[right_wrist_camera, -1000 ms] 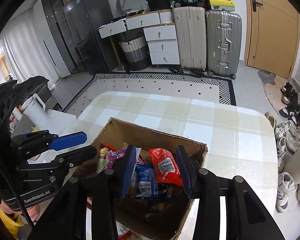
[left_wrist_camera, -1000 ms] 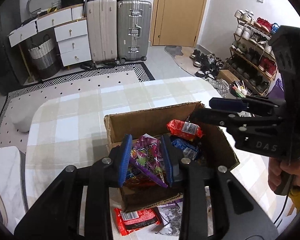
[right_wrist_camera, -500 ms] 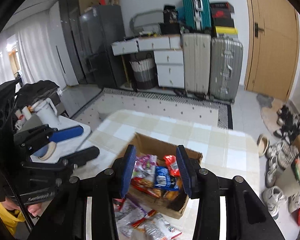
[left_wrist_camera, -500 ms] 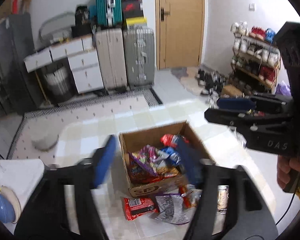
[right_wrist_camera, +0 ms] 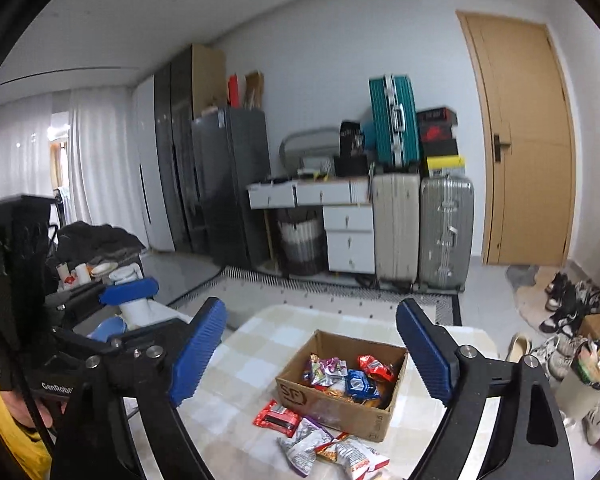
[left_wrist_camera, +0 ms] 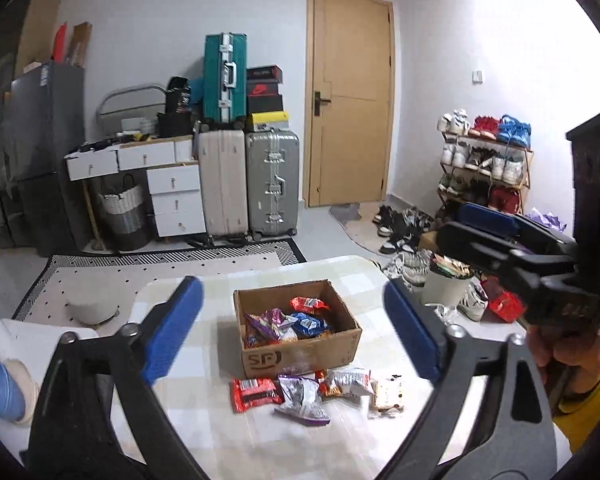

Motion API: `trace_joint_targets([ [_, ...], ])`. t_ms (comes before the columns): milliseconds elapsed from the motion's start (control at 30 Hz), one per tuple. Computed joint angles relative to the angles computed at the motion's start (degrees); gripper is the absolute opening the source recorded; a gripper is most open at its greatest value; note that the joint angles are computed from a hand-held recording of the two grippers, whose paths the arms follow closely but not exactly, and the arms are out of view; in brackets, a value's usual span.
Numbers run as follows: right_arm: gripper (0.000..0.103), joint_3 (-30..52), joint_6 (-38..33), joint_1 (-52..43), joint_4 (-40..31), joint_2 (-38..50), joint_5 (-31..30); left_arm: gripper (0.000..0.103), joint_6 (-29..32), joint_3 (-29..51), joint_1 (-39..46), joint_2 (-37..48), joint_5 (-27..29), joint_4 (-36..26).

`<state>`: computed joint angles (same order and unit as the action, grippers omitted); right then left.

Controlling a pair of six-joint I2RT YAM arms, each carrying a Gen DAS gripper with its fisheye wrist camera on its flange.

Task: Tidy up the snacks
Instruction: 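Move both open grippers back toward the remaining snacks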

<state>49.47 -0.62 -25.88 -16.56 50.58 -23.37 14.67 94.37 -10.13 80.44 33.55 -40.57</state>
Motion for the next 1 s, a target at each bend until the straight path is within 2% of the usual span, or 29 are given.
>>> trace_joint_targets([
  [167,0.101,-4.82,1.70,0.75,-4.66,-12.47,-0.30,0.102,1.18,-11.55,8.46,-11.36,7.47,1.61],
  [300,0.102,-9.11,2.49,3.72,-8.98,-22.72,2.82,0.102,1.83,-18.66,17.65,-16.19,15.82,2.25],
  [367,0.102,-12.34,3.66,7.54,-10.83,-29.54,7.72,0.102,1.19,-22.39,22.34,-17.67,19.77,4.00],
  [467,0.102,-16.44,5.03,6.93,-13.10,-36.33,8.53,0.102,3.71,-27.93,26.70,-19.32,22.70,5.43],
  [533,0.102,-19.05,5.46,3.29,-14.28,-39.70,5.94,0.102,5.62,-32.12,27.50,-20.84,22.46,7.16],
  [600,0.102,-21.66,5.03,-4.77,-16.05,-43.08,-0.96,0.102,8.28,-37.35,28.70,-23.55,22.09,9.37],
  [700,0.102,-25.04,2.85,-15.84,-17.35,-46.04,-10.65,0.102,6.15,-44.06,25.16,-24.61,17.89,16.90],
  [800,0.102,-27.87,0.03,-22.65,-18.77,-46.31,-16.39,0.102,5.98,-47.42,20.46,-22.25,12.55,20.60],
  [900,0.102,-31.16,-1.18,-22.61,-16.24,-43.99,-15.58,0.102,5.11,-47.57,16.58,-17.01,8.85,23.08],
  [1000,0.102,-34.18,0.00,-18.24,-12.04,-41.58,-11.37,0.102,2.66,-47.20,12.23,-11.96,4.52,27.23],
])
